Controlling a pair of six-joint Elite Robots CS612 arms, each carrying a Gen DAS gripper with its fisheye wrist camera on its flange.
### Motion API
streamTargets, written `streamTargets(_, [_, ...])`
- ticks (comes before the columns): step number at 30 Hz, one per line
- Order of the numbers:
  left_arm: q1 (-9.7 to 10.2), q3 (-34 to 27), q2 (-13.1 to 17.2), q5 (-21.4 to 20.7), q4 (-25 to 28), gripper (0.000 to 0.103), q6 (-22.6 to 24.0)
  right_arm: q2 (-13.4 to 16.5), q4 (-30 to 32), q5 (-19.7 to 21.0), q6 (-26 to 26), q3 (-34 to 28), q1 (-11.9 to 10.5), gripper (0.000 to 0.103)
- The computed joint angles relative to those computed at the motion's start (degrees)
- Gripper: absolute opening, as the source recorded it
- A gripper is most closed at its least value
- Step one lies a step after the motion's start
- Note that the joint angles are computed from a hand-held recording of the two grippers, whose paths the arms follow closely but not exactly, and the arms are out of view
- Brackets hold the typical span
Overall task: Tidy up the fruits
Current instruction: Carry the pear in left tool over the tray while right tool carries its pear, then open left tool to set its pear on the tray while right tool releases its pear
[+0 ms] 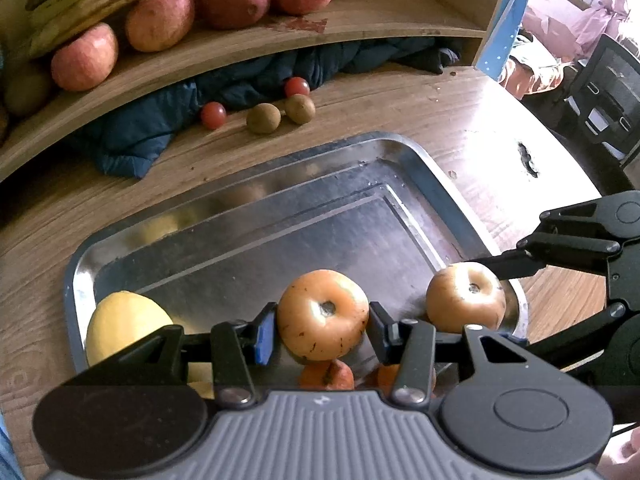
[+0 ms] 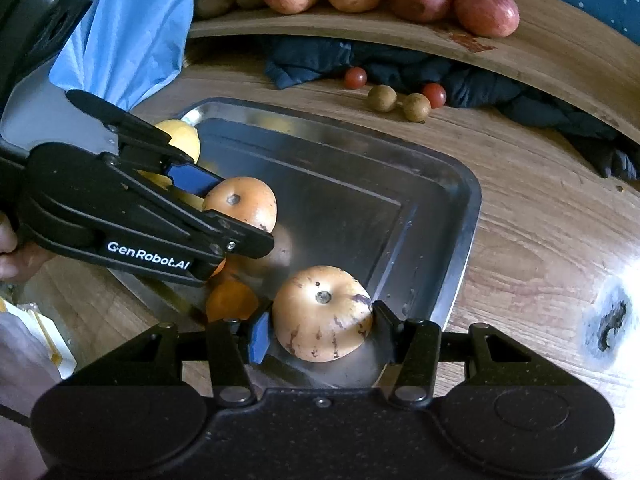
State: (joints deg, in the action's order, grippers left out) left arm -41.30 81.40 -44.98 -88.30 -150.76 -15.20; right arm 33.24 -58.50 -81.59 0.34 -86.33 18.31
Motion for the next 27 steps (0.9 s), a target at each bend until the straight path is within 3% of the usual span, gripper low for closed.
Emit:
streamTargets(19, [-0.92,0.71,-0.74,3.11,0.04,0.052,-3.01,0.31,0.28,1.59,-3.44,-0.91,-0.32,0.054])
streamTargets(27, [-1.26,2.42,-2.11,4.56,-1.05,0.063,-5.84,0.18,0.91,3.23,-5.83,-1.3,-0.58,0.056])
